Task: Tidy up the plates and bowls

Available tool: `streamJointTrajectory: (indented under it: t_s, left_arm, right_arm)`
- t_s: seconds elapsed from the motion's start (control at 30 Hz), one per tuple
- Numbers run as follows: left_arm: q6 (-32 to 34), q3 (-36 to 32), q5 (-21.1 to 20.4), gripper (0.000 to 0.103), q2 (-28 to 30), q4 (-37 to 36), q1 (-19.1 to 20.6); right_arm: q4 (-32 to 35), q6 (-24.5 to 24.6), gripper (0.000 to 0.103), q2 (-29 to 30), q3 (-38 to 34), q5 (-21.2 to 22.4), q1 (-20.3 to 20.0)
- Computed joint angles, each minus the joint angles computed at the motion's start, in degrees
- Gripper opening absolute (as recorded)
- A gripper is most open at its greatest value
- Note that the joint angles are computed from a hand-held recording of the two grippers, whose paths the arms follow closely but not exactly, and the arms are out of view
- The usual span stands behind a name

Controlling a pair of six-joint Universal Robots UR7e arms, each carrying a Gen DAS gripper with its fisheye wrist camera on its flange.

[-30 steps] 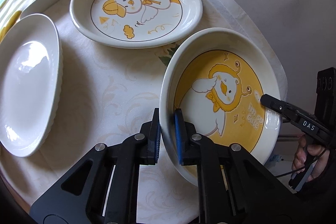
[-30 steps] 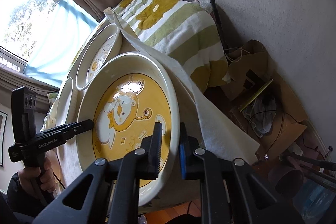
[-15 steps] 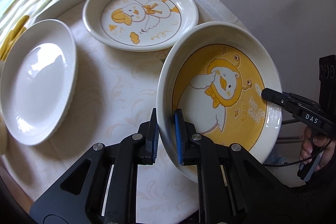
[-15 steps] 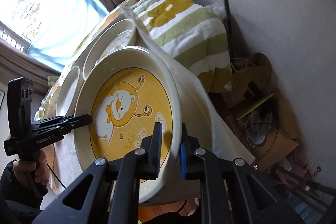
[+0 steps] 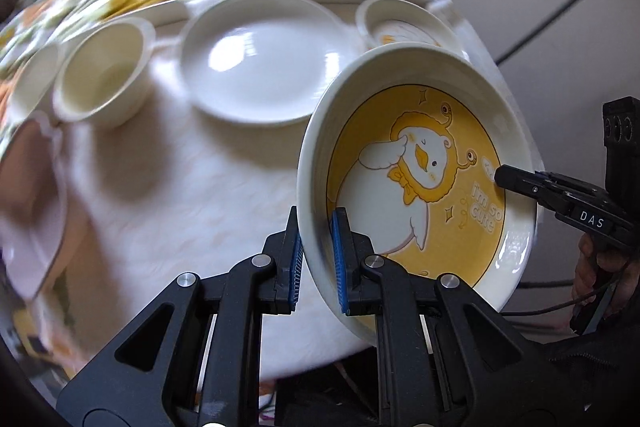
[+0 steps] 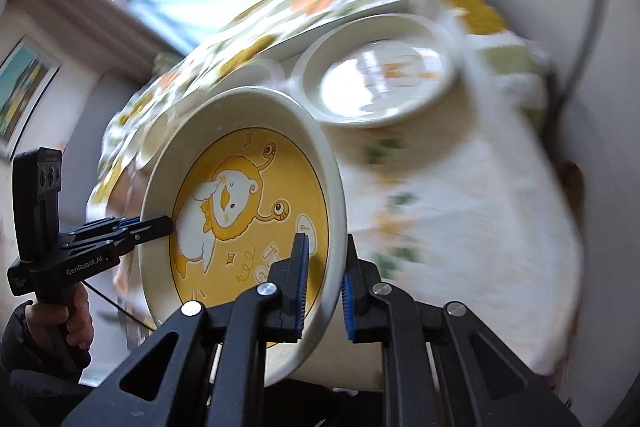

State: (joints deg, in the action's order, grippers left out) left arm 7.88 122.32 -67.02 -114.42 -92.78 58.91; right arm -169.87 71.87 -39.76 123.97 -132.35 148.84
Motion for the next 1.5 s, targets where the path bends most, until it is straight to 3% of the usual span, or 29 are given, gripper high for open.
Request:
streamJointTrajectory:
  t_s: [0.1, 0.23, 0.43, 0.6, 1.0, 1.13, 1.27, 1.37, 1.43, 1.5]
  left_arm:
    - [0.12, -2.13, 2.42, 0.010, -1.36, 0.69, 3.83]
    - [1.78, -4.47, 4.41, 0.010, -1.39, -0.40, 10.14]
    - [6.25, -7.55, 5.37, 0.010, 0.96, -3.68, 19.82]
    - [9.79, -8.83, 4.97, 0.010, 3.19, -6.42, 25.56]
    - [13.91, -10.20, 3.16, 0.010, 6.63, -10.50, 29.62]
    - [14.75, -9.15, 4.38, 0.010, 5.62, -11.46, 29.05]
    - [13.87, -8.09, 4.81, 0.011, 4.40, -11.83, 28.48]
    - [13.35, -8.09, 4.07, 0.018, 4.32, -11.37, 28.56]
    - [13.11, -8.20, 3.99, 0.029, 4.49, -11.12, 28.43]
    - [13.32, -7.33, 4.89, 0.063, 3.73, -12.25, 27.74]
  right_arm:
    - [-3.94, -8.52, 0.014, 3.43, -3.38, 4.21, -2.79]
    - [-4.53, -15.84, 0.014, 8.45, -9.39, 8.43, -5.31]
    - [-1.04, -21.48, 0.014, 15.28, -18.45, 13.78, -7.68]
    - [1.85, -23.52, 0.014, 19.04, -23.57, 15.51, -9.07]
    - [4.06, -24.60, 0.014, 21.02, -26.58, 14.87, -9.83]
    - [3.74, -24.07, 0.014, 20.55, -25.71, 15.48, -9.99]
    - [7.65, -23.47, 0.014, 20.54, -27.15, 14.55, -9.59]
    - [9.26, -23.26, 0.014, 20.77, -27.96, 14.03, -9.44]
    - [9.55, -23.27, 0.014, 20.83, -28.13, 13.98, -9.49]
    - [10.35, -22.93, 0.014, 20.95, -28.54, 13.70, -9.42]
